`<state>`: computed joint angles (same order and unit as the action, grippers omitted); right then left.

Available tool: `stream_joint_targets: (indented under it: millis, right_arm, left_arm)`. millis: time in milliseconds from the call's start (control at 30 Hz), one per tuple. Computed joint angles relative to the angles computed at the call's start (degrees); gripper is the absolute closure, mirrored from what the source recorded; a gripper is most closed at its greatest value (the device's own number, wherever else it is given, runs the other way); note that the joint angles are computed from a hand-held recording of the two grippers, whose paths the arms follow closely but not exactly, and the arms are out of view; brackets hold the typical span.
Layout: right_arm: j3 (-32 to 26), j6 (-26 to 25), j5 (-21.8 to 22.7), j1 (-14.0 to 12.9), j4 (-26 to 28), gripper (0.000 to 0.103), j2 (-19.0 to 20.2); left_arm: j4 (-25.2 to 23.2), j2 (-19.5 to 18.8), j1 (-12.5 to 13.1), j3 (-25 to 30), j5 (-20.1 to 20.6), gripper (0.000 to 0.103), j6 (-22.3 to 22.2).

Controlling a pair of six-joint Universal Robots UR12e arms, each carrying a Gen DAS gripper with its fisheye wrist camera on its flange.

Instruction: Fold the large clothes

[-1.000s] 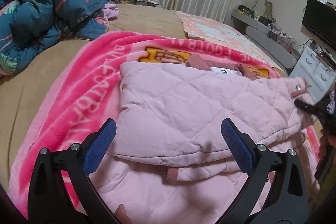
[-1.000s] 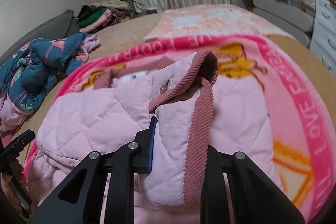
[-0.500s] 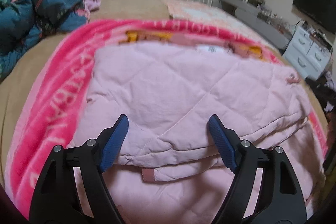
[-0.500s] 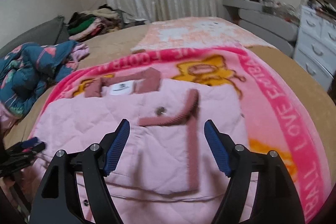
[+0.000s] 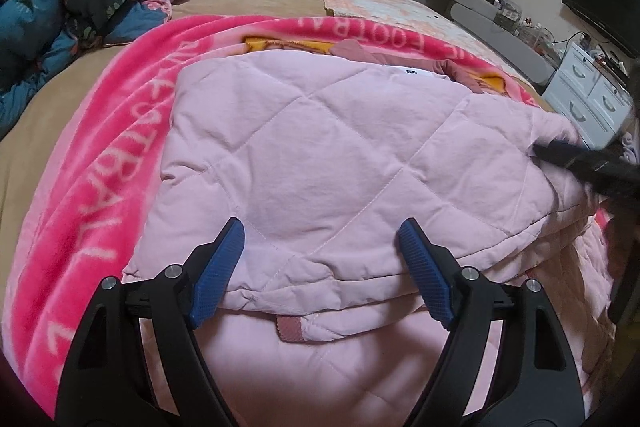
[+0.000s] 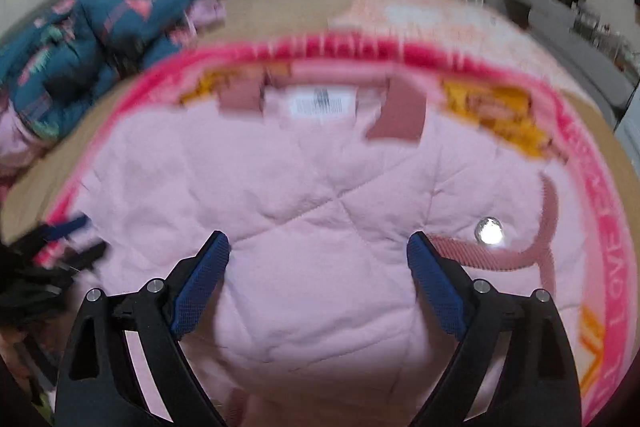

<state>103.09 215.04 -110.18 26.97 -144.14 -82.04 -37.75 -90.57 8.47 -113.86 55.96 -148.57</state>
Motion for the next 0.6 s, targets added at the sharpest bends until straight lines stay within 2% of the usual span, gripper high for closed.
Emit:
stream_joint_targets:
  millis: [133,300,500,600]
  right_arm:
    - [-0.02,-0.73,-2.27,0.65,-0.19,0.009,1.63]
    - [0.48,0.41,-2.92,1.0,-1.35,0.009,1.32]
    - [1.12,2.44,-4.32,1.95,-2.59,0.009,0.68]
    - [1.83,3.73,-4.26,2.3,-3.73,0.005,0.01]
  left_arm:
    - [0.31,0.04,-0.13,-0.06,0.43,0.03,0.15]
    - [-0.72,0.64,0.08,0.16,0.6,0.03,-0.49]
    - [-1.85,1.61,0.55,0.25,0.38,0.019,-1.41]
    - [-2.76,2.01,1.03,0.34,-0.44,0.014,-2.09]
